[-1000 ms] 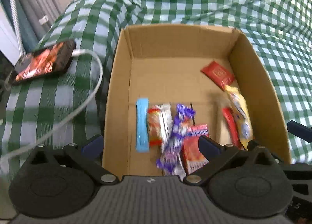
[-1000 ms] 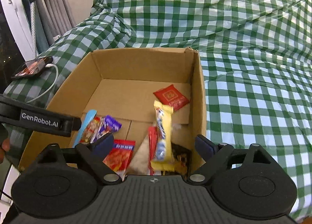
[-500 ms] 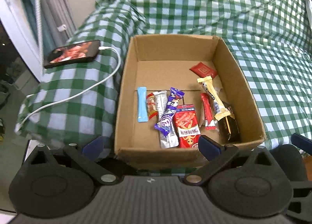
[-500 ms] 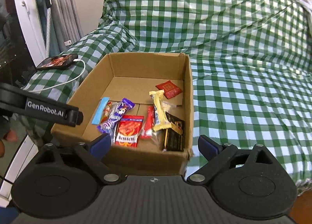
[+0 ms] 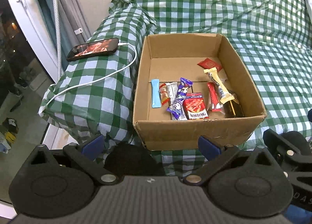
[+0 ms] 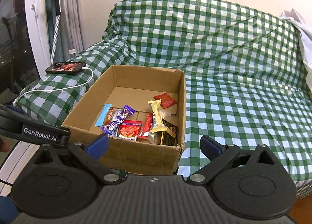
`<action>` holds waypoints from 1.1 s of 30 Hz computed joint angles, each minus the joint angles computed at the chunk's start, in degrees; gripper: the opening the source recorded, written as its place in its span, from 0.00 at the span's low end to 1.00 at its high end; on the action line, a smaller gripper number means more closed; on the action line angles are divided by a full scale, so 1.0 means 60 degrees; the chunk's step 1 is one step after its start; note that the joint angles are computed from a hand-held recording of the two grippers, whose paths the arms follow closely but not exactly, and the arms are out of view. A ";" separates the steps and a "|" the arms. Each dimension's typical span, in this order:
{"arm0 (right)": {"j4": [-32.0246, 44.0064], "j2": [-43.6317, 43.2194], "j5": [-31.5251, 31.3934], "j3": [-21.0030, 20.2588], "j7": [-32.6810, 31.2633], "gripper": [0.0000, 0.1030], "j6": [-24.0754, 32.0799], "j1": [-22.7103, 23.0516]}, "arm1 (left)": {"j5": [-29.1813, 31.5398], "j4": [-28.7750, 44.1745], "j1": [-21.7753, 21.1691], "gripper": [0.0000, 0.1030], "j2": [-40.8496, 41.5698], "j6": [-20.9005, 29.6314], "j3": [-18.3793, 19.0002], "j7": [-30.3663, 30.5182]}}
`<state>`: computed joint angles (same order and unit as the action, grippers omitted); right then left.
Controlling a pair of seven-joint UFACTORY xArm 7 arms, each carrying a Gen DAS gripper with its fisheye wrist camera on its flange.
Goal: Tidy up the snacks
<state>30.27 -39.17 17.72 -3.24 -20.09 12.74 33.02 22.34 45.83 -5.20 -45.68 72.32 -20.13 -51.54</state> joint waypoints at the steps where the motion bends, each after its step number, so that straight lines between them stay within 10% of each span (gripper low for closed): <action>1: -0.0036 -0.0065 -0.0015 0.0003 -0.0018 0.98 0.0007 0.0007 | -0.0063 -0.0061 -0.0039 1.00 -0.0103 -0.0013 0.0020 -0.0054; 33: -0.0373 -0.0537 -0.0336 -0.0025 0.0099 0.99 -0.0024 0.0029 | -0.0005 -0.0078 -0.0202 1.00 -0.0199 0.0297 -0.0208 -0.0154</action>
